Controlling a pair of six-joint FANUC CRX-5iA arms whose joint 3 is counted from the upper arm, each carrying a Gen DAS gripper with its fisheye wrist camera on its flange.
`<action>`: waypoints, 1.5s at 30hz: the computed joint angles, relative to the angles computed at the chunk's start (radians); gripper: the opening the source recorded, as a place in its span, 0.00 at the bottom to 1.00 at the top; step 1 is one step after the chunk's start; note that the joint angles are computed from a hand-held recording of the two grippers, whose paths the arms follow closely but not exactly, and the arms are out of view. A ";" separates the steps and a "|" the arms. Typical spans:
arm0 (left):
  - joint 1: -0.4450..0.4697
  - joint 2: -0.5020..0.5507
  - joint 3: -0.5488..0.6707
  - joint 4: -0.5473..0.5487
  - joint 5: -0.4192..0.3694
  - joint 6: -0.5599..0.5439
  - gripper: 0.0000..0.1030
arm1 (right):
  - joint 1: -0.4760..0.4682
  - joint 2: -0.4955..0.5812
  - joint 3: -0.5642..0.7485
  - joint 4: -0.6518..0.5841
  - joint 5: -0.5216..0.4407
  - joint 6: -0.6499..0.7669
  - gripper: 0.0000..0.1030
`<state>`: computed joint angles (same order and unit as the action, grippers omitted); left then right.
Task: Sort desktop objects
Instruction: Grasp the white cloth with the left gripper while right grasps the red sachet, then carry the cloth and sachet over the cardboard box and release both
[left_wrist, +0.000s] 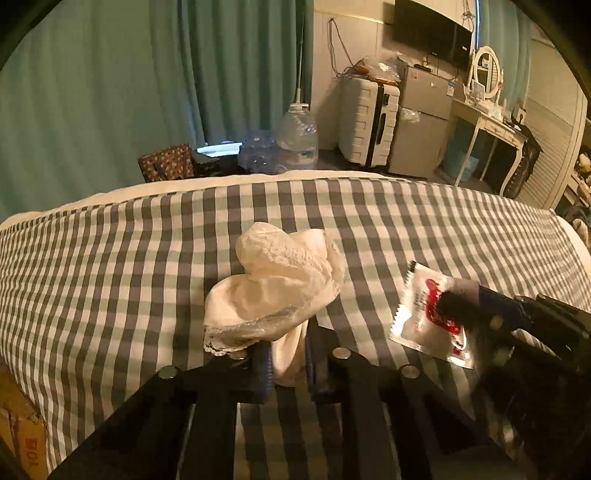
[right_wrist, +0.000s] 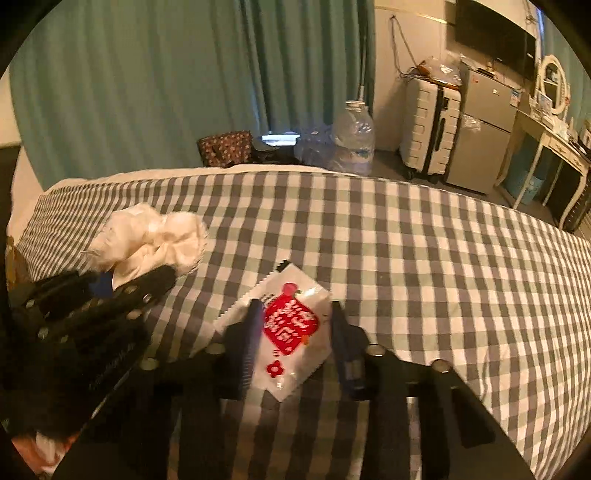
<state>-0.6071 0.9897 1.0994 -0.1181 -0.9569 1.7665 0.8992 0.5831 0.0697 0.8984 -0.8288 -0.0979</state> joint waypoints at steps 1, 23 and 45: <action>0.001 -0.019 -0.029 0.004 0.011 0.001 0.11 | 0.001 -0.010 -0.009 0.008 -0.005 -0.020 0.07; -0.036 -0.524 -0.498 -0.055 0.135 0.060 0.11 | 0.200 -0.186 0.016 0.116 -0.272 -0.088 0.02; 0.137 -0.885 -0.790 0.083 0.147 -0.016 0.11 | 0.371 -0.036 0.434 0.146 -0.313 0.128 0.02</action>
